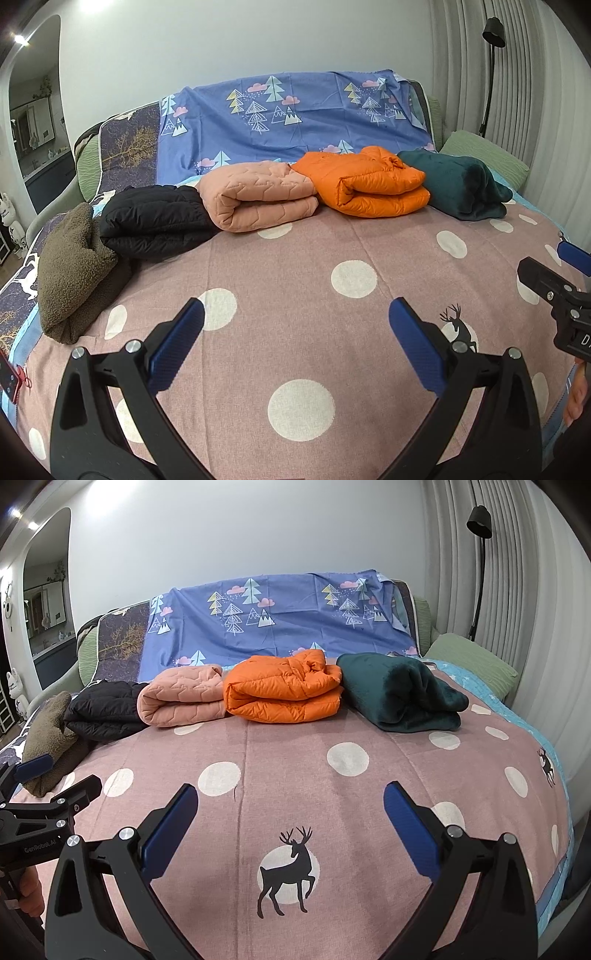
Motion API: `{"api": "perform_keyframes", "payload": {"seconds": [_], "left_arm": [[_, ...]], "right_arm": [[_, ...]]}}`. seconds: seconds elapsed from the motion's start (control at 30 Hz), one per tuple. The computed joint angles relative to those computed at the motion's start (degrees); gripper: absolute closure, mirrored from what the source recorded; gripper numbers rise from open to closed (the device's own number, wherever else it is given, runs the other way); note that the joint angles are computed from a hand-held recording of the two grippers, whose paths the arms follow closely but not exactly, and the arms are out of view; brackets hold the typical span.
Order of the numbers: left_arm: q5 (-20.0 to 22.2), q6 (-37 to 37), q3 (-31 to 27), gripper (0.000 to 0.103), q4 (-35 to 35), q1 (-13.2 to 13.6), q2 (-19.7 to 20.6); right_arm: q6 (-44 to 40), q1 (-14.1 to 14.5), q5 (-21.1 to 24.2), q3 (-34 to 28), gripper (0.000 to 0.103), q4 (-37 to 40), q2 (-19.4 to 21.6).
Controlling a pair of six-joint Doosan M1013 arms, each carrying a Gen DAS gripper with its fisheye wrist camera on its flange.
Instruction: Fold large clothes
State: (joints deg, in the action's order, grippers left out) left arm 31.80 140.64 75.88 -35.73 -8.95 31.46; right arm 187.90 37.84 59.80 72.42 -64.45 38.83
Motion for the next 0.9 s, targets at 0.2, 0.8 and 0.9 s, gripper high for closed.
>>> {"api": "perform_keyframes", "payload": {"seconds": [0.2,0.8,0.9], "left_arm": [[0.2,-0.28,-0.11,0.002,0.15,0.04,0.11],[-0.16,-0.76,0.35,0.002,0.83,-0.14,0.3],[-0.13,-0.74,0.33,0.002,0.8,-0.14,0.3]], "right_arm": [[-0.17,0.0,0.15,-0.22,0.002,0.28,0.14],[-0.33,-0.13,-0.03,-0.3,0.002,0.44,0.19],[-0.3,-0.12,0.04,-0.35,0.002,0.41,0.22]]}}
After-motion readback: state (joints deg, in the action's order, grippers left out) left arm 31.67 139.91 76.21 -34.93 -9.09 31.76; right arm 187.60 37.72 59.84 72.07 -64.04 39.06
